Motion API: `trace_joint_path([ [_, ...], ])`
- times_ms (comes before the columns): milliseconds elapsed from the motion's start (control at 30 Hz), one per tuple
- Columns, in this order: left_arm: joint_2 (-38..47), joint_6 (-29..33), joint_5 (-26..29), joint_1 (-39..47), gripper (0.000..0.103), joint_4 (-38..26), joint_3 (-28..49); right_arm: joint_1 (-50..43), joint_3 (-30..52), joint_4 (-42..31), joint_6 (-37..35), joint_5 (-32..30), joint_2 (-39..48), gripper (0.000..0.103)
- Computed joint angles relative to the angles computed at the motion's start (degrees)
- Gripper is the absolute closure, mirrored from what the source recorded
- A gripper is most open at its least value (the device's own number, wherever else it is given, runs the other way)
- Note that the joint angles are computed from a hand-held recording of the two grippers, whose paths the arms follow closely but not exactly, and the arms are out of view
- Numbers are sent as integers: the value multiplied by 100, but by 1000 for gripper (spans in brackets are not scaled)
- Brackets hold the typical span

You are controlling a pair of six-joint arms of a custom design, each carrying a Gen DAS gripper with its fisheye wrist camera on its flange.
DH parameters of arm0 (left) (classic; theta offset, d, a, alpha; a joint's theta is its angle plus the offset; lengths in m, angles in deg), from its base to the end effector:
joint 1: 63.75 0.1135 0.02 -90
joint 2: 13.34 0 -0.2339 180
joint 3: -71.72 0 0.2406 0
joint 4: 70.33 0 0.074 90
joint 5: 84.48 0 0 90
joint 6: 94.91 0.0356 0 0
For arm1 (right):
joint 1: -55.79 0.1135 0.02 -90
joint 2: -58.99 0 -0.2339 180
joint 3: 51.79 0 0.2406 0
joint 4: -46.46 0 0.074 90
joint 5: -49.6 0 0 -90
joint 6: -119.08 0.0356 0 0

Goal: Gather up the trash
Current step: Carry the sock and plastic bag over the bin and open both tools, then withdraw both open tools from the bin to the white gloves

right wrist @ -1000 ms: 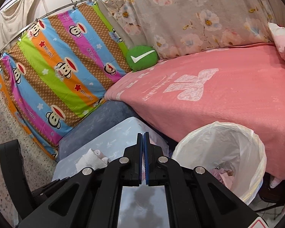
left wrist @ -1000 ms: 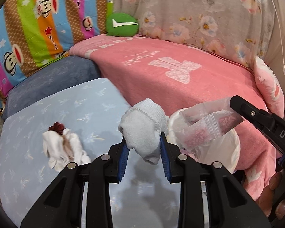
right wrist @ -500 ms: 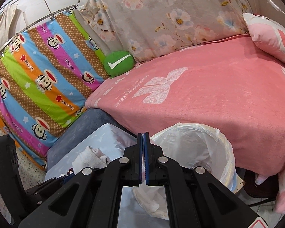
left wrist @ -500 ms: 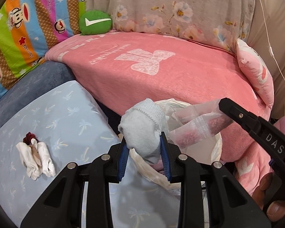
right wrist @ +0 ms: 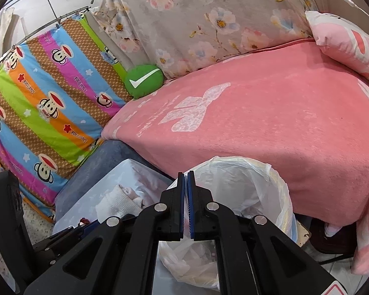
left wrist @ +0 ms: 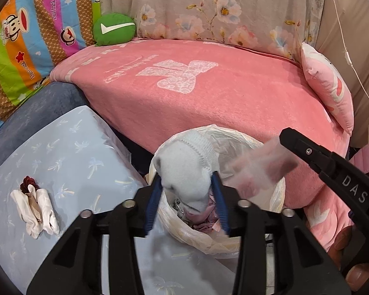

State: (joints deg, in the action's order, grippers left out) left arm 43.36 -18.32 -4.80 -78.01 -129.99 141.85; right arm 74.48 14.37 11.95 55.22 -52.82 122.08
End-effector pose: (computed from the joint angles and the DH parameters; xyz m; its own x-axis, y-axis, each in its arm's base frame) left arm 0.1964 -0.0433 0.2861 -0.7091 -0.0552 -0.7029 -0.0434 0.9985 -0.0346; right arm 0.2317 0.0865 0.2782 -0.6580 0.2316 -0.7165 -0.2193 0.8513 0.4766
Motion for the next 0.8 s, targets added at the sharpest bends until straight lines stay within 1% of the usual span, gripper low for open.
trace_joint_path([
  [33,-38,-26,-117,-56,43,30,-27,17,-4,2,18,20,-9,92],
  [100,-84,-54,-236,-91,33,50,-38,46,-9,-1,30,57,-29,92],
  [133,-109,-64,-269,-90,32,43,-36,62,-3,-6,31,74,-41,91],
  [500,-415,56,-55,392,32,-77,-108,312,77,-40,26,141,16,87],
  [700,-653,185,259,894,32,-195,-193,688,174,-65,50,322,82,87],
  [800,-777,284,502,1245,32,-269,-234,909,216,-76,77,449,118,87],
])
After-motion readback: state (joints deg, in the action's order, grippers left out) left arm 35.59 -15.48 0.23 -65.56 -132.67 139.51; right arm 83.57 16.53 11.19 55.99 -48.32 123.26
